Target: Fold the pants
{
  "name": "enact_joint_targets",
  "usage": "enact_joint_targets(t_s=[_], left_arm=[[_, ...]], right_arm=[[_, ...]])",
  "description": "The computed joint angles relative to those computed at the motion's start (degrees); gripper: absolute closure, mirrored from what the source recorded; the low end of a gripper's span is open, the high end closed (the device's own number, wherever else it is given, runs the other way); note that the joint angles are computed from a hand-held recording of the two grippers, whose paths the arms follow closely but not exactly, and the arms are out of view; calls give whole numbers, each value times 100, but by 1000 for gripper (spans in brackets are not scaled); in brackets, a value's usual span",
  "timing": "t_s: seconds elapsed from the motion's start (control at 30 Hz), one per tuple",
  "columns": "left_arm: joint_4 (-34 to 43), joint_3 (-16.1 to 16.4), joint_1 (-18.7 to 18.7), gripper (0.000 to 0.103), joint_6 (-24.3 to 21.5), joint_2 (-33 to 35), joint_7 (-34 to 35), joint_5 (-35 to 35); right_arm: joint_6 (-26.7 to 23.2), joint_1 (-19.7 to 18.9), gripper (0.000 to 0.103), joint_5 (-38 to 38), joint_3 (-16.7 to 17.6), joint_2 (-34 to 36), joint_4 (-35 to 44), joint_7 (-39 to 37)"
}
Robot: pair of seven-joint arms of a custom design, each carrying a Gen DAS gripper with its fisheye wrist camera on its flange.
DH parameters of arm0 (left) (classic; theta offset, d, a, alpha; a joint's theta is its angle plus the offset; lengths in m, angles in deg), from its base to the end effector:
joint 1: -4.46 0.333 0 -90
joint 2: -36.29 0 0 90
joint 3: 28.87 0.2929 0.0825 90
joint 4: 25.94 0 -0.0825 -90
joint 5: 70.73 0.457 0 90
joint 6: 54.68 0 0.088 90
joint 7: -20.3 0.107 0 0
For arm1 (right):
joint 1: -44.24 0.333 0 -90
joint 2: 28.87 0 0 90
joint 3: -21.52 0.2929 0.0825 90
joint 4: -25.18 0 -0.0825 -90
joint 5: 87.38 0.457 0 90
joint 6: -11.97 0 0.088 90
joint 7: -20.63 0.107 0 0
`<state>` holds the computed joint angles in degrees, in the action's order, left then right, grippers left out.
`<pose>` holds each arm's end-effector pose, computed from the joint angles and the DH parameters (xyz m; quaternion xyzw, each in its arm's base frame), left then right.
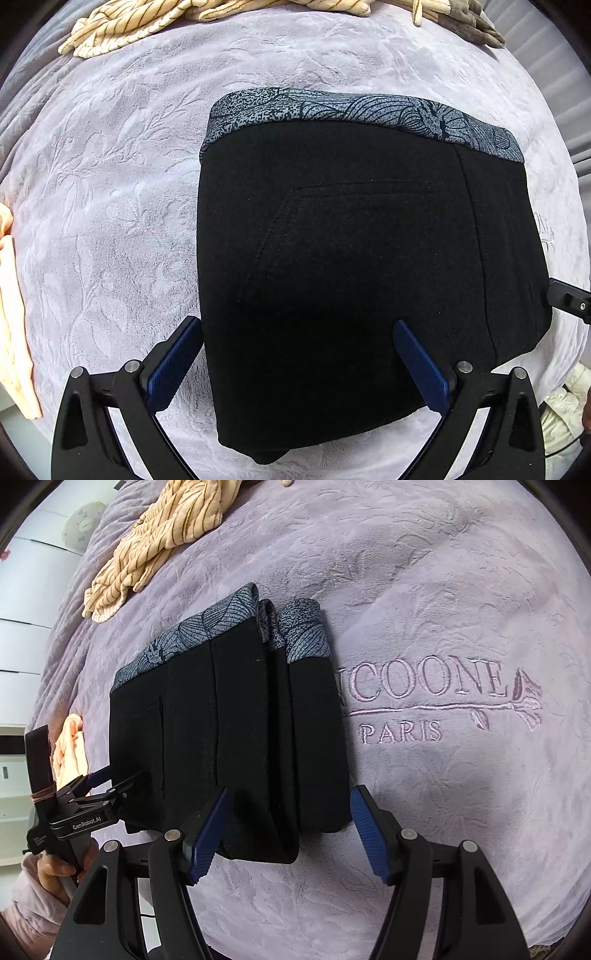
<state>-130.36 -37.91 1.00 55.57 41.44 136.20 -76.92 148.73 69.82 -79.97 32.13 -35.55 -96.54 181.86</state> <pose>0.6392 -0.1475 0.4372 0.4513 -0.8905 0.0493 0.0308 0.4974 0.3675 0.4468 -0.4201 0.8869 0.0696 0.1790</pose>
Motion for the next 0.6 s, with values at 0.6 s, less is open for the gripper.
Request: enact_joint_targets(t_s=[0.6], left_arm=[[-47,0,4,0,7,11,-123,-49]], right_arm=[[134,-49,21,623,-149,177,81,-1220]])
